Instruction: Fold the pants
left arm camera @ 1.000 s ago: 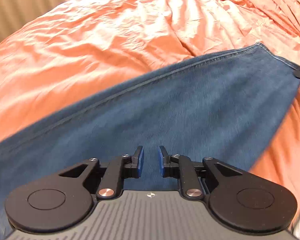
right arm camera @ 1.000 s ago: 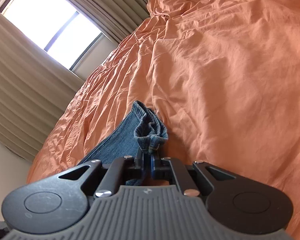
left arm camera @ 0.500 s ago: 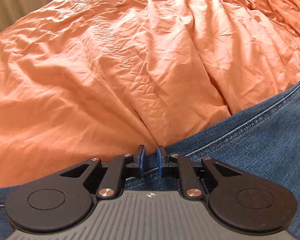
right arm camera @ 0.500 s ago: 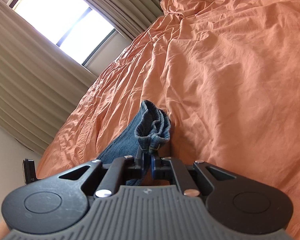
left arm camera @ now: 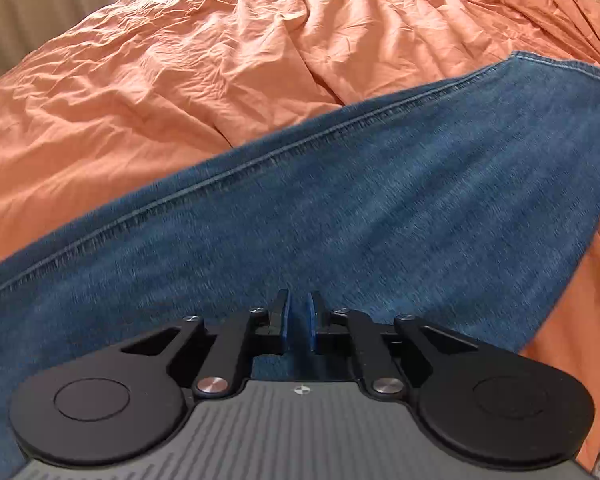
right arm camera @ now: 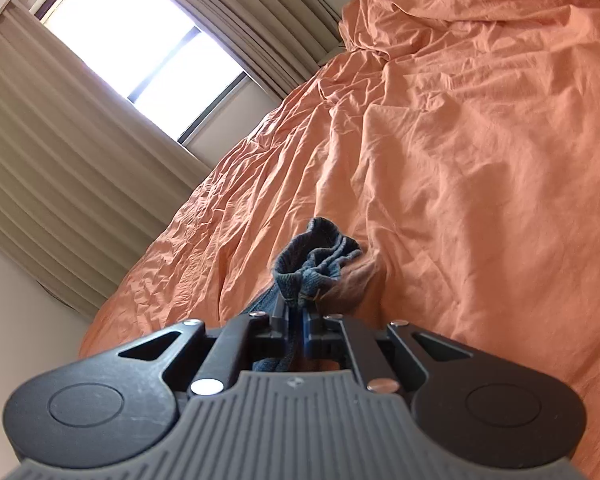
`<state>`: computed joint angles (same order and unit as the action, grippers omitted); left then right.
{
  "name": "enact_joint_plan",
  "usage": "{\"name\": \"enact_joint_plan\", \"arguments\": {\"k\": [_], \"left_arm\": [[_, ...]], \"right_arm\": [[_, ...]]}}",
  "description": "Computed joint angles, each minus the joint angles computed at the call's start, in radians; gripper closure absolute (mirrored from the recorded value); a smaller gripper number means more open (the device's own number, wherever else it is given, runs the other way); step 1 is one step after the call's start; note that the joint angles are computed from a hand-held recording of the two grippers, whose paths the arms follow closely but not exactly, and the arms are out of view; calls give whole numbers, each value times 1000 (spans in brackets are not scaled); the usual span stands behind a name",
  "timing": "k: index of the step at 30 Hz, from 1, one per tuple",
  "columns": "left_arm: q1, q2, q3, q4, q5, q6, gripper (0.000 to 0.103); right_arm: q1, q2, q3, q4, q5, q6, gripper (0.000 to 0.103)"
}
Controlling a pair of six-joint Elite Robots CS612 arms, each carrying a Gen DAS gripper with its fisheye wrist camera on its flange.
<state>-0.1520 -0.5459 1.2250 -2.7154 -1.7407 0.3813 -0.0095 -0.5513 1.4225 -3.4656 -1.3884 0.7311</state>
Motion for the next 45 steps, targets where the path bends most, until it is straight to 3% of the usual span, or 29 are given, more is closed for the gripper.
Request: {"name": "enact_joint_plan", "arguments": {"k": [5, 7, 11, 14, 19, 25, 31, 39, 42, 44, 45], "left_arm": [[11, -54, 113, -66, -47, -44, 97], [19, -67, 135, -52, -91, -62, 97], [26, -96, 192, -55, -131, -11, 97], [53, -116, 208, -17, -216, 10, 93], [101, -142, 235, -79, -257, -23, 93], [171, -146, 224, -152, -287, -108, 93], [235, -128, 190, -200, -297, -203, 93], [300, -84, 137, -168, -336, -313, 89], [315, -71, 121, -153, -360, -323, 78], [321, -59, 109, -146, -385, -342, 64], [323, -53, 102, -144, -398, -350, 61]], "right_arm": [[26, -28, -10, 14, -37, -101, 102], [39, -40, -17, 24, -52, -147, 102], [66, -63, -36, 40, -73, -234, 102], [92, -73, -69, 47, -87, -292, 102], [144, -65, -157, 94, -102, -409, 102], [213, -3, -325, 197, -84, -489, 102], [275, 111, -535, 336, -35, -485, 102], [343, 254, -716, 656, 87, -527, 102], [366, 261, -698, 735, 70, -584, 102], [370, 267, -698, 770, 72, -595, 100], [366, 275, -699, 775, 77, -592, 99]]}}
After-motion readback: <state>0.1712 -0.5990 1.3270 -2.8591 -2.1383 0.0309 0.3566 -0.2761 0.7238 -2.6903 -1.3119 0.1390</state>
